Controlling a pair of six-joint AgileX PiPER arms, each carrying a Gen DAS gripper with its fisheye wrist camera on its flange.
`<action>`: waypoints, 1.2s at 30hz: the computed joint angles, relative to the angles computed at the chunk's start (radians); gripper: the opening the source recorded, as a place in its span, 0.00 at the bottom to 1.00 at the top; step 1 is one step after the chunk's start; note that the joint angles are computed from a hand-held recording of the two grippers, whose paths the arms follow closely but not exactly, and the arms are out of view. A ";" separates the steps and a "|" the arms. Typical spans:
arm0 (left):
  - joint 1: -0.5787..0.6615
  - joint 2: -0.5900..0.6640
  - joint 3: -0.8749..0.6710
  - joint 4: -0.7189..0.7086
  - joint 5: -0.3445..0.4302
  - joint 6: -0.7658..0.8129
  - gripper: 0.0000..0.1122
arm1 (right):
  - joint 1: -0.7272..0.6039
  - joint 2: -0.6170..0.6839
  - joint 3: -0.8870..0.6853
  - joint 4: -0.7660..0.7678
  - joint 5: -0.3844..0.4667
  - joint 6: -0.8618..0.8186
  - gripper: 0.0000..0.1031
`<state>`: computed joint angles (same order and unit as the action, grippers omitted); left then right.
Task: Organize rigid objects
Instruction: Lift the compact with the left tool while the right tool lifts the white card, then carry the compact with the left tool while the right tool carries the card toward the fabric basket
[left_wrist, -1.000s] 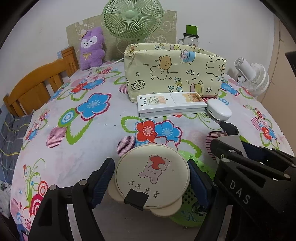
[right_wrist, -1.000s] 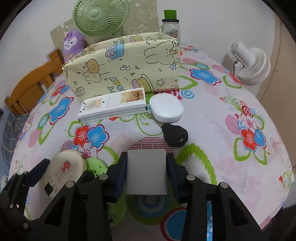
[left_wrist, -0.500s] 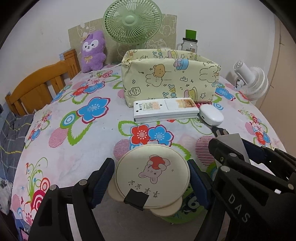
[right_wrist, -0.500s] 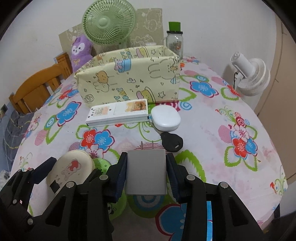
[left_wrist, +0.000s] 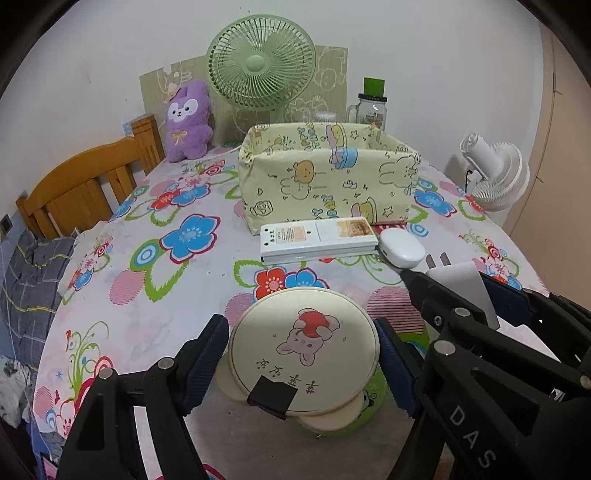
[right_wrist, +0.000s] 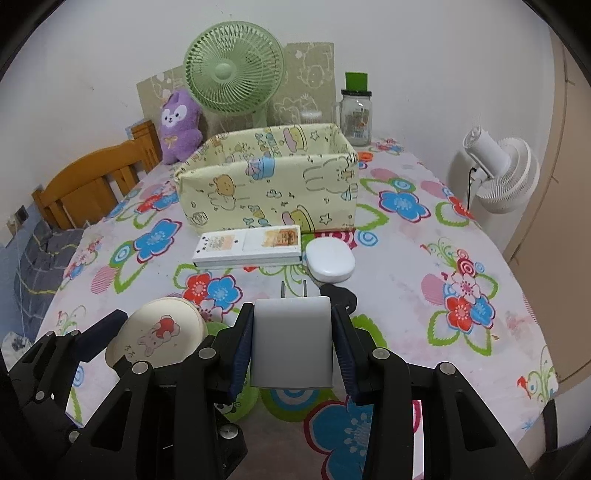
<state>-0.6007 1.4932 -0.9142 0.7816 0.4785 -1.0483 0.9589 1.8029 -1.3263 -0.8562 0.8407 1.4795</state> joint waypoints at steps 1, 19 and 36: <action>-0.004 -0.003 -0.002 0.003 0.005 -0.003 0.71 | 0.002 -0.006 0.000 -0.002 0.003 0.000 0.43; -0.025 -0.069 -0.076 -0.032 0.096 0.049 0.71 | 0.027 -0.044 -0.084 -0.015 0.088 -0.060 0.43; -0.030 -0.069 -0.186 -0.064 0.150 0.111 0.71 | 0.013 -0.064 -0.169 -0.018 0.134 -0.143 0.43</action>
